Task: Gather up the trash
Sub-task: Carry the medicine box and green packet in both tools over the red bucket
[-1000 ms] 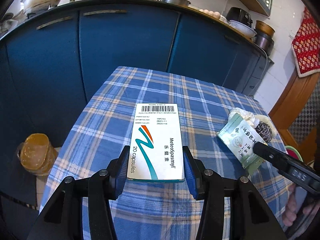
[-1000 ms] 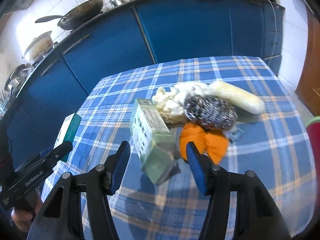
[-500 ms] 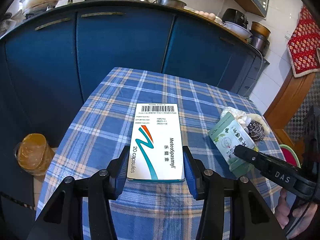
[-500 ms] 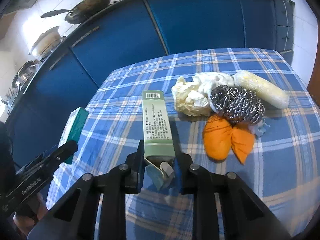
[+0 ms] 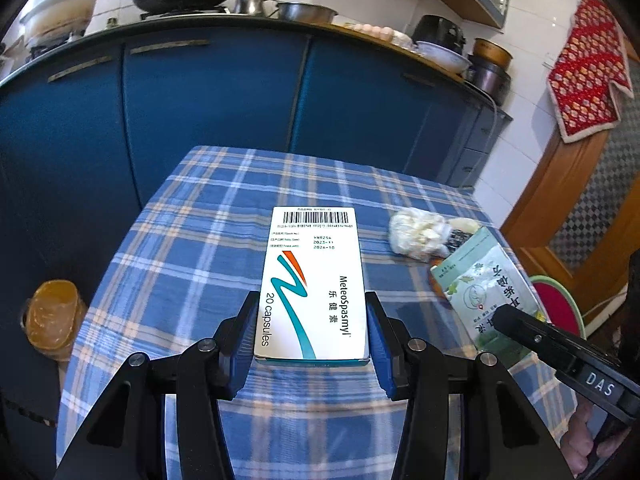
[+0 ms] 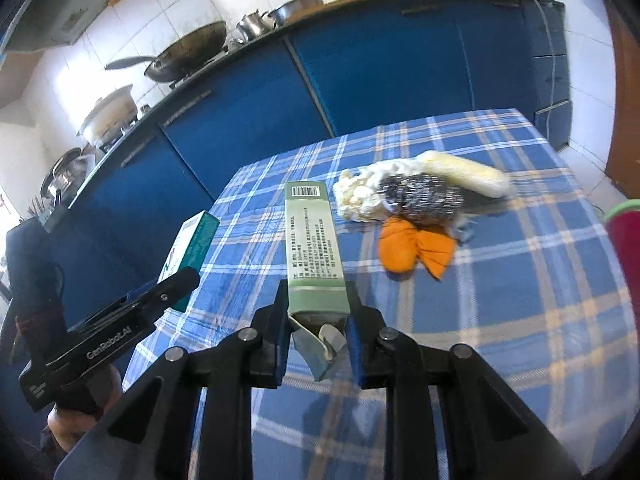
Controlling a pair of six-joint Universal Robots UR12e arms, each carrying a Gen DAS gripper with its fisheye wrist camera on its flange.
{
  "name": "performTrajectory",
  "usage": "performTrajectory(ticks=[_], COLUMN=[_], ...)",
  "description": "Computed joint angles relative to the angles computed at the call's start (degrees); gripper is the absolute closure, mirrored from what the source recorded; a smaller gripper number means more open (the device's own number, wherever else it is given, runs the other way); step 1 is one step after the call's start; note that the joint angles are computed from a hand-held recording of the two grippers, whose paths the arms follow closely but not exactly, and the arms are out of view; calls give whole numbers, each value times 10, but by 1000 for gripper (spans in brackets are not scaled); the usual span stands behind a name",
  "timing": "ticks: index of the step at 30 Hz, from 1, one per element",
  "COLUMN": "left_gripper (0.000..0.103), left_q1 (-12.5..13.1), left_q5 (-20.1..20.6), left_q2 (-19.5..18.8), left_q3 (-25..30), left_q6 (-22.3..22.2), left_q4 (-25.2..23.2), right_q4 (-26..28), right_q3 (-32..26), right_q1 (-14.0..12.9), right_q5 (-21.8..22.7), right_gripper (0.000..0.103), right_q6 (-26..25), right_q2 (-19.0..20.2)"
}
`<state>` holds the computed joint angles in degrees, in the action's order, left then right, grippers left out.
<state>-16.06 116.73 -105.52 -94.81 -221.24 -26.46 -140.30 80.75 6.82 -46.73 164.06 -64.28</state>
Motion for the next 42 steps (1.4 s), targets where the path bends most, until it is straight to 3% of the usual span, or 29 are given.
performTrajectory(ticks=[20,42], left_gripper=[52,52], left_q1=[-33,-57], left_q5=[-39,-101], left_q2=[-40,-102], left_q3=[70,169], left_q6=[60,119], left_q4=[-1,-26], right_q4=[-86,-166], right_q3=[70,89], right_q1=[-64,-116], right_q5=[11,-18], right_gripper=[76,76], right_q6=[70,171], right_q2=[-44,-45])
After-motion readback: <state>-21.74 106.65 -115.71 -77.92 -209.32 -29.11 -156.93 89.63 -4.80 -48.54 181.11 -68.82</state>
